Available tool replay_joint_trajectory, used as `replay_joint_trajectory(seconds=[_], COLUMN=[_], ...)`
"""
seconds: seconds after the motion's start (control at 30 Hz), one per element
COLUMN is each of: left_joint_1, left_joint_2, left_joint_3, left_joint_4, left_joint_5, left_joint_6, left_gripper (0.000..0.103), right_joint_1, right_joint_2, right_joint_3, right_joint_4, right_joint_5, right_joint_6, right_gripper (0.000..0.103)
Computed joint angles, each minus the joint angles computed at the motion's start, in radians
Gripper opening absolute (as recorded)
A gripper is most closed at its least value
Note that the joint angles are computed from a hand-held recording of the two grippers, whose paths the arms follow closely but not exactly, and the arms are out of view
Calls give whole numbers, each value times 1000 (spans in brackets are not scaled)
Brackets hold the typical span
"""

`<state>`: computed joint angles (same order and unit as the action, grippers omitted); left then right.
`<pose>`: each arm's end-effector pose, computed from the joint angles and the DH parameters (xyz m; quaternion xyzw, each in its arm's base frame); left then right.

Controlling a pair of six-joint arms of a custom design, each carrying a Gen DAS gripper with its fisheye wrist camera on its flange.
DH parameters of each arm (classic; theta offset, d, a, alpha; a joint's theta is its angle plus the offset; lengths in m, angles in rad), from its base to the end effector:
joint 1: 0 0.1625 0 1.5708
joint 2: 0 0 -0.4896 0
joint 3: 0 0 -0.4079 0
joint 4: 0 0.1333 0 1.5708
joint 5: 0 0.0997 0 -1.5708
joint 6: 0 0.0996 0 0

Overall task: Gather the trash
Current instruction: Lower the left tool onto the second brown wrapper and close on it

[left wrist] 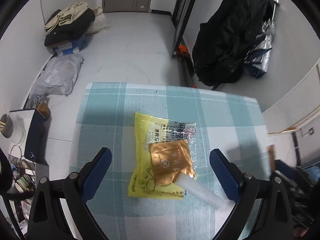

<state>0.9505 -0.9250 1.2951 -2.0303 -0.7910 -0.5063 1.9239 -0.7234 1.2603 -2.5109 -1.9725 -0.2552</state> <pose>-0.2883 -0.7533 0.3443 0.0357 0.9235 -0.2377 0.2990 0.3808 -0.7604 0.2328 0.2494 -0.9280 0.2055 0.1856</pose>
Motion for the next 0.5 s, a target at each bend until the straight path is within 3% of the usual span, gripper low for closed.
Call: replay_joint_trajectory(seconds=[0.33,0.4,0.5], left_joint_1=[12,21,22], left_joint_2=[56,60,65], left_joint_3=[-65,-74,-79], left_joint_4=[206,227,263], left_joint_5=[10,-23,3], left_joint_6=[-87,-103,-127], left_gripper=[97,96,96], right_joint_1=[-27,-32,-40], right_joint_2=[-38,-43,-52], right_joint_3=[40,43,47], right_joint_4=[-52,-54,-52], right_joint_5=[11,16,34], right_joint_6=[-8,-6,9], right_gripper=[46,46,46])
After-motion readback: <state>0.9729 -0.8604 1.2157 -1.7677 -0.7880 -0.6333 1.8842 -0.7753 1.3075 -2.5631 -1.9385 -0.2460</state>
